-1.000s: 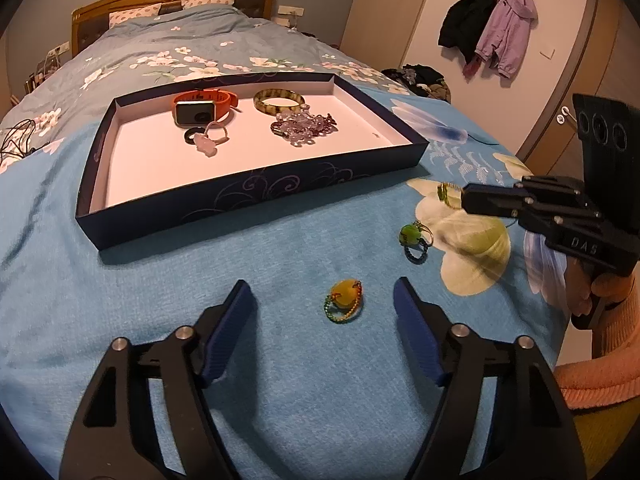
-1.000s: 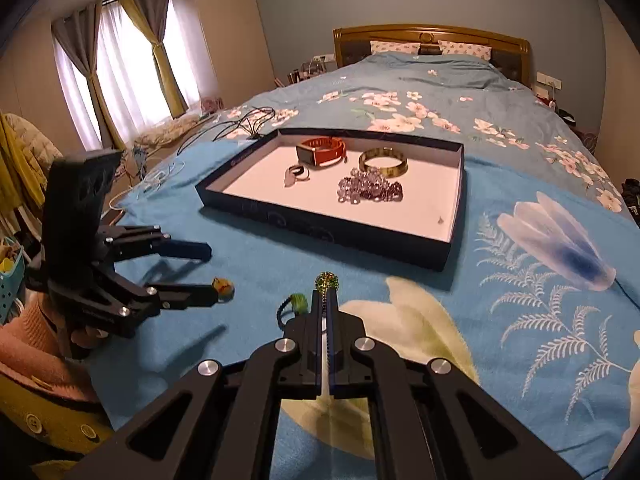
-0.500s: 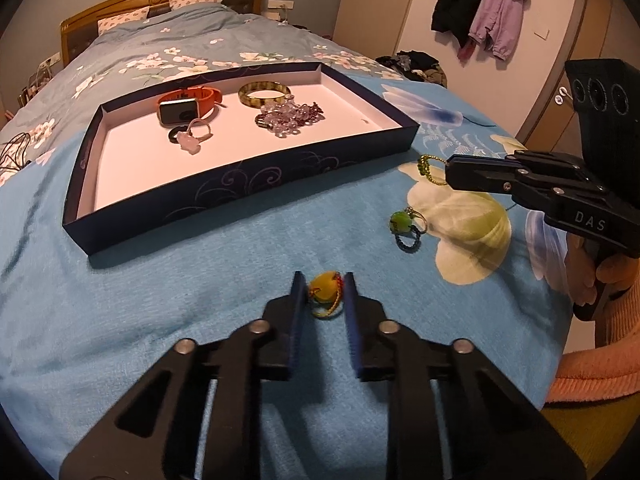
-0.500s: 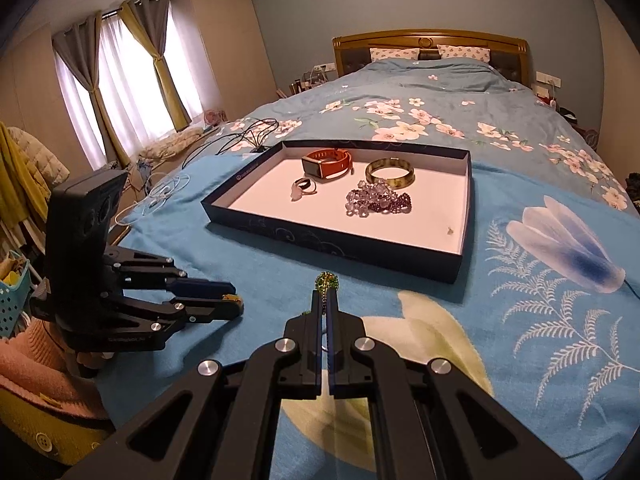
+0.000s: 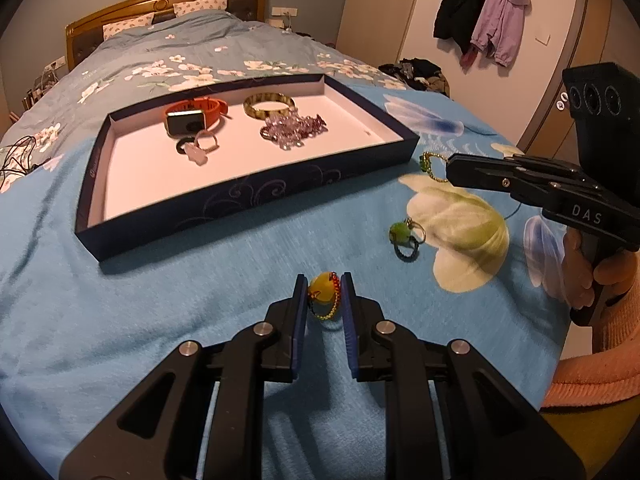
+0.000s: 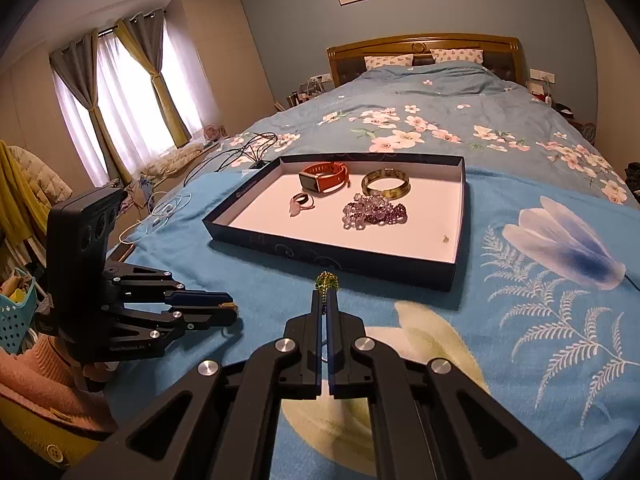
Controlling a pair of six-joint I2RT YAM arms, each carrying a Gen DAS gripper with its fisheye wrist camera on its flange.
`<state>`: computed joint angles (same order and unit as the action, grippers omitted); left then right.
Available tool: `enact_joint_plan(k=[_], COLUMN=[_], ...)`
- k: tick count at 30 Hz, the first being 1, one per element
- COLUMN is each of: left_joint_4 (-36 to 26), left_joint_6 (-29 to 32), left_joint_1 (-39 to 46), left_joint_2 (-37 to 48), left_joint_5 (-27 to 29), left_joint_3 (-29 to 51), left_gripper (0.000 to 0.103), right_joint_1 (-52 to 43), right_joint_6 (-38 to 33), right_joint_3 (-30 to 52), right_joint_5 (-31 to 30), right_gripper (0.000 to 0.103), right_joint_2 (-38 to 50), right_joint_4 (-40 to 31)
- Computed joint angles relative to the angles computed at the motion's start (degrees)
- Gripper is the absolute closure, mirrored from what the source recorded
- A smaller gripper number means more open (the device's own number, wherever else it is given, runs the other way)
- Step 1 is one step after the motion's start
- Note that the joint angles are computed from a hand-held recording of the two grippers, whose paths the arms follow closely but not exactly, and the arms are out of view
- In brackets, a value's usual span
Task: Organize jewelry
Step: 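Carry the yellow beaded ring over the tray with the left tool while the right tool carries the gold ring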
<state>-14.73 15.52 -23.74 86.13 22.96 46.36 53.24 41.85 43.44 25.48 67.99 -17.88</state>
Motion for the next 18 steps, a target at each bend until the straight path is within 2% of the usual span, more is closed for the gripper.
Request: enact_joint_plan(k=[18], left_joint_4=[-0.47], left_joint_6=[-1.46], left_joint_1=[0.81], left_joint_2=[-3.42], left_joint_5=[-1.13], left_joint_3=[2.52], left_gripper=[0.086], right_joint_1=[-2.12], right_joint_6=[-1.87], right_joint_3=[1.17], right_joint_5=[-0.32], right_gripper=[0.102], right_joint_2=[0.98], right_joint_4=[2.07])
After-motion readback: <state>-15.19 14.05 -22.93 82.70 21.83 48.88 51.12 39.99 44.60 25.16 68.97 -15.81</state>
